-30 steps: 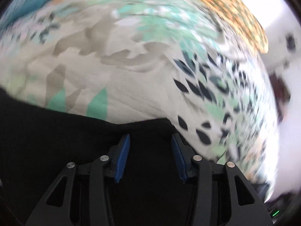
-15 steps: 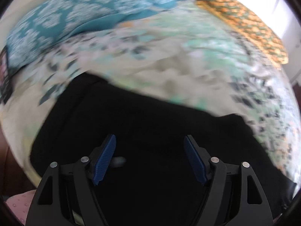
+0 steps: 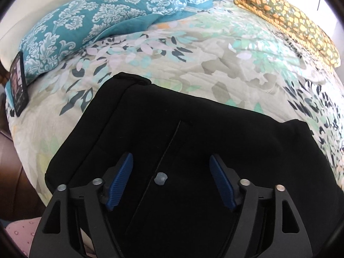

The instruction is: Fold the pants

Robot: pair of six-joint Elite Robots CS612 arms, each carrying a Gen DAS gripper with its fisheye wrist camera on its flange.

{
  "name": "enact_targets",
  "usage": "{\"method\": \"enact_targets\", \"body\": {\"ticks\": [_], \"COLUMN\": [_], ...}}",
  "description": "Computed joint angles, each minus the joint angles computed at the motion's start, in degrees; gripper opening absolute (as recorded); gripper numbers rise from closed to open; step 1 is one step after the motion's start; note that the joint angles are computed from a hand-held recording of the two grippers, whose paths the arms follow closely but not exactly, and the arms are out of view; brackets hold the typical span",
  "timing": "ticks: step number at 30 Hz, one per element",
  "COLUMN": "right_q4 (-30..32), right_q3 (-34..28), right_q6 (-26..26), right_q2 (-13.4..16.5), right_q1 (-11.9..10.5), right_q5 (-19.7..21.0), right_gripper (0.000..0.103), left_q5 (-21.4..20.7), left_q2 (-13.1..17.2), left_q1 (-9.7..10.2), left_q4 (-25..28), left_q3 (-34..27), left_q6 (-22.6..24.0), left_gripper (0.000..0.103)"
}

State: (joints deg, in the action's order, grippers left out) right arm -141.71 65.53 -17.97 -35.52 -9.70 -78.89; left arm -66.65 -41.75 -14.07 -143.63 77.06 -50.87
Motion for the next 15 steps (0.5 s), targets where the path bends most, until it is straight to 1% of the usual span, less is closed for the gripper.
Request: {"method": "enact_targets", "body": {"ticks": [3,5,6,8,11,14,15], "right_q4": [-0.3,-1.0,-1.1,-1.1,0.0,2.6,2.8], "right_q3": [0.1,0.4,0.5,0.5,0.2,-0.9,-0.9], "right_q6": [0.4,0.5,0.5,0.7,0.6,0.1,0.5], "right_q2": [0.0,-0.1,-0.1,-0.1,-0.1,0.0,-0.1], "right_q1": [0.0,-0.1,-0.2,-0.4,-0.4,-0.1,0.0], "right_q5": [0.0,0.5,0.9,1.7,1.7,0.6,0.2], "right_gripper": [0.103,0.103,0.103,0.103,0.103,0.103,0.103], "left_q5": [1.1,0.9,0.3,-0.5,-4.0,-9.9,-11.1], "left_q2": [-0.5,-0.8,-1.0,-1.0,-0.9,-0.1,0.2], "left_q1": [-0.49,-0.71,-0.83,-1.05,-1.70,-2.48,-2.80], "left_q4": [-0.4,-4.0,-6.9,-10.5,-14.5,-18.1,-18.4], "left_q3": [0.5,1.5,2.0,2.3,2.0,0.7,0.1], "left_q6": [-0.6,-0.1,0.8,3.1,5.7,7.1,7.9], "left_gripper": [0.079,0.079,0.079,0.079,0.080,0.083,0.083]}}
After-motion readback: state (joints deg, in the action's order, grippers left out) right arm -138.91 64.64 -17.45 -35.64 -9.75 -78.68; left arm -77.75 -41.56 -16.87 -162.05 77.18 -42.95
